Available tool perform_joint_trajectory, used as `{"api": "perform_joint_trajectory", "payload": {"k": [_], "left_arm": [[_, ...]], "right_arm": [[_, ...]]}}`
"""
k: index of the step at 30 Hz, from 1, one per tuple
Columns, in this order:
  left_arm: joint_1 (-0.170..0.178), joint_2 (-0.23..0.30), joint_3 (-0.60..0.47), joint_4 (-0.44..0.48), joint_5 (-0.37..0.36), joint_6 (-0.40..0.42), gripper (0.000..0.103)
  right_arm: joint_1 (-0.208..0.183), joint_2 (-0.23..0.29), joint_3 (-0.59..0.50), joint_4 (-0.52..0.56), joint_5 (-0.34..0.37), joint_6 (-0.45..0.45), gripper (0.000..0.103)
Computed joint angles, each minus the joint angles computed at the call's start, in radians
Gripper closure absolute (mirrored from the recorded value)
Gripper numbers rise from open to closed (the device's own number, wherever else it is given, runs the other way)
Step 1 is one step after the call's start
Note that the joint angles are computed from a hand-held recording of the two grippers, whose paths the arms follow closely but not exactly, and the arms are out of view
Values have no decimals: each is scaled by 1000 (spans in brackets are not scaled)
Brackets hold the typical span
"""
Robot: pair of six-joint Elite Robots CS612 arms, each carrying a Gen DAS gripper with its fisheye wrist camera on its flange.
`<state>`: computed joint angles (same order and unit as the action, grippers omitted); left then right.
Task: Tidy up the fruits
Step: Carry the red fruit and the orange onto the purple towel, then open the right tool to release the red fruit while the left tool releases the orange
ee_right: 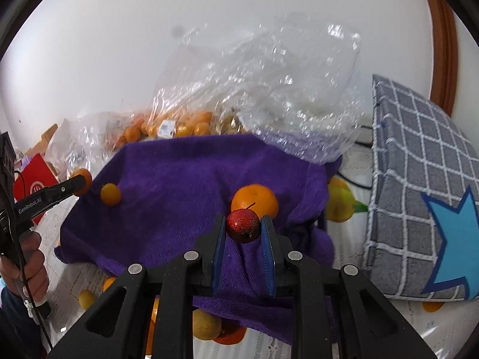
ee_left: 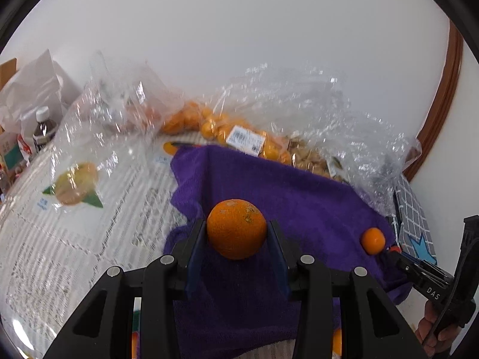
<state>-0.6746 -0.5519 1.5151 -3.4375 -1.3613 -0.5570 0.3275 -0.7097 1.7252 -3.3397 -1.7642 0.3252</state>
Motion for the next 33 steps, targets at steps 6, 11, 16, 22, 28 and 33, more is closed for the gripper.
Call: {"api": "perform_joint_trajectory", "payload": {"k": [6,11,16,22,28,33], "left_arm": [[2,1,-9,45,-55,-2,64],[1,0,-14,73,-82,6,64],[-1,2,-24,111,-104,18,64],[-8,-2,-27,157,-58,25,64],[-9,-3,-27,170,-41,30,64],[-13,-3,-27,173,-19,31,64]], "right_arm": [[-4,4,-6,48,3,20,80],[-9,1,-9,87,5,41,80],[-4,5,-15,103,-6,25,79],[-5,6,-20,110,-4,24,79],[2,6,-17,87,-16,2,57],[16,0,-13,75,-36,-25,48]]}}
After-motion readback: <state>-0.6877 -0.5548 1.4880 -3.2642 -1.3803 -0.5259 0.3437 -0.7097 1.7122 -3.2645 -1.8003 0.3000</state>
